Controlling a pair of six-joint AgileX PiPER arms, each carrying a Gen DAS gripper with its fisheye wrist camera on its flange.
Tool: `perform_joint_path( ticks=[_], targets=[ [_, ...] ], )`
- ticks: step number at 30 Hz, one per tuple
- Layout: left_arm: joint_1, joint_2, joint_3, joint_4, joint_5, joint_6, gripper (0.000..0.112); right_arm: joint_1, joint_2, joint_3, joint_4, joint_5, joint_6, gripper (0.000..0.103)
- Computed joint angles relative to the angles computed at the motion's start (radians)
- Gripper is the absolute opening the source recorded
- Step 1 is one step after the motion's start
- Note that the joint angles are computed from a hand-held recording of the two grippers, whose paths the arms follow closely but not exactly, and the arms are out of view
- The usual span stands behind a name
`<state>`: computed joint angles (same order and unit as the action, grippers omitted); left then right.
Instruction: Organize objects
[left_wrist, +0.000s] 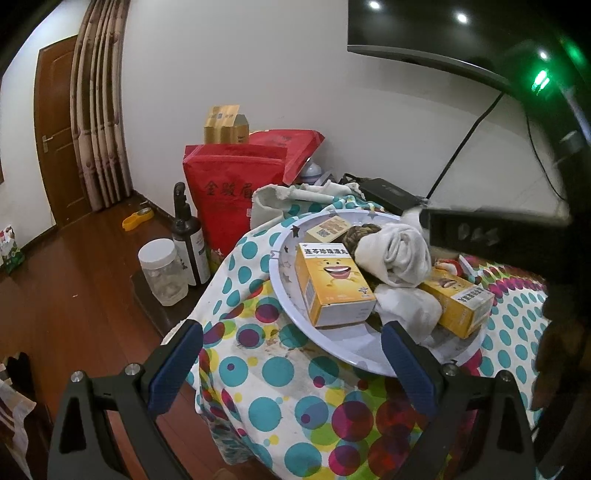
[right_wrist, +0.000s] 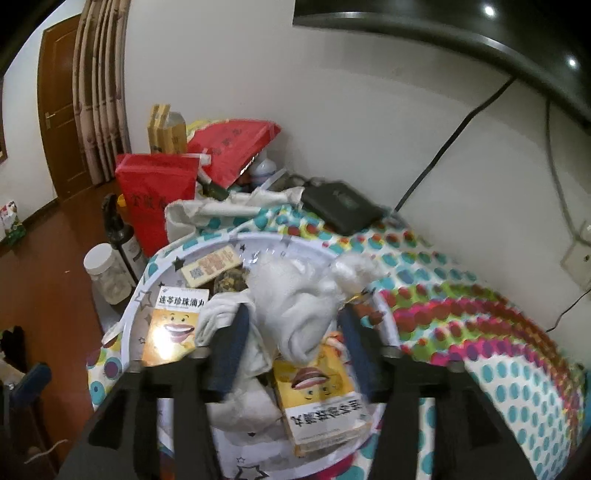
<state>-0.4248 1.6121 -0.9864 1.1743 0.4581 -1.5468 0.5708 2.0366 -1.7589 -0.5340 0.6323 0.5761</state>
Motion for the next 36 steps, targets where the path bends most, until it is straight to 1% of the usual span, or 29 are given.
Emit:
perform_joint_path(
  ticks=[1,3,4,5,7,8,9,11,12,15,18,20,23,26,29,31,36],
  targets=[
    [-0.008,-0.002,0.004,0.029,0.011,-0.029,0.099,0.007,-0.036,0.047,-0.062,-0.03,0.054,0.087],
    [-0.017,-0.003,0.003,0.042,0.021,-0.04,0.099,0.024,-0.101,0.139,-0.24,-0.078,0.22,0.102],
    [-0.024,-0.005,0.004,0.047,0.028,-0.047,0.099,0.03,-0.121,0.163,-0.285,-0.082,0.262,0.102],
    [-0.031,-0.012,0.01,0.062,0.034,-0.062,0.099,0.034,-0.131,0.169,-0.291,-0.069,0.265,0.102],
    [-0.05,-0.033,0.02,0.086,0.059,-0.078,0.099,0.049,-0.127,0.163,-0.313,-0.013,0.285,0.102],
    [-0.06,-0.046,0.024,0.08,0.073,-0.069,0.1,0.057,-0.118,0.153,-0.322,0.028,0.296,0.102],
    [-0.07,-0.061,0.024,0.056,0.093,-0.048,0.1,0.061,-0.116,0.156,-0.33,0.044,0.313,0.102],
    [-0.088,-0.119,0.054,0.032,0.109,-0.045,0.1,0.06,-0.118,0.175,-0.321,0.044,0.325,0.102],
    [-0.104,-0.149,0.073,0.042,0.125,-0.055,0.1,0.067,-0.117,0.175,-0.328,0.063,0.336,0.102],
    [-0.168,-0.211,0.097,0.062,0.226,-0.048,0.1,0.091,-0.149,0.223,-0.361,0.07,0.396,0.102],
    [-0.196,-0.257,0.099,-0.004,0.295,0.003,0.103,0.125,-0.206,0.291,-0.389,0.081,0.466,0.102],
    [-0.235,-0.285,0.108,-0.013,0.361,0.015,0.103,0.156,-0.237,0.324,-0.43,0.13,0.525,0.102],
    [-0.293,-0.344,0.13,-0.038,0.444,0.048,0.103,0.189,-0.298,0.391,-0.471,0.17,0.601,0.102],
    [-0.313,-0.401,0.147,-0.096,0.47,0.078,0.103,0.215,-0.368,0.46,-0.482,0.194,0.66,0.102],
    [-0.364,-0.431,0.15,-0.098,0.536,0.084,0.103,0.267,-0.447,0.527,-0.516,0.226,0.746,0.103],
    [-0.404,-0.457,0.152,-0.094,0.575,0.078,0.103,0.307,-0.493,0.549,-0.519,0.254,0.766,0.103],
    [-0.535,-0.494,0.133,-0.068,0.726,0.05,0.103,0.381,-0.56,0.56,-0.525,0.317,0.782,0.103]
  ],
)
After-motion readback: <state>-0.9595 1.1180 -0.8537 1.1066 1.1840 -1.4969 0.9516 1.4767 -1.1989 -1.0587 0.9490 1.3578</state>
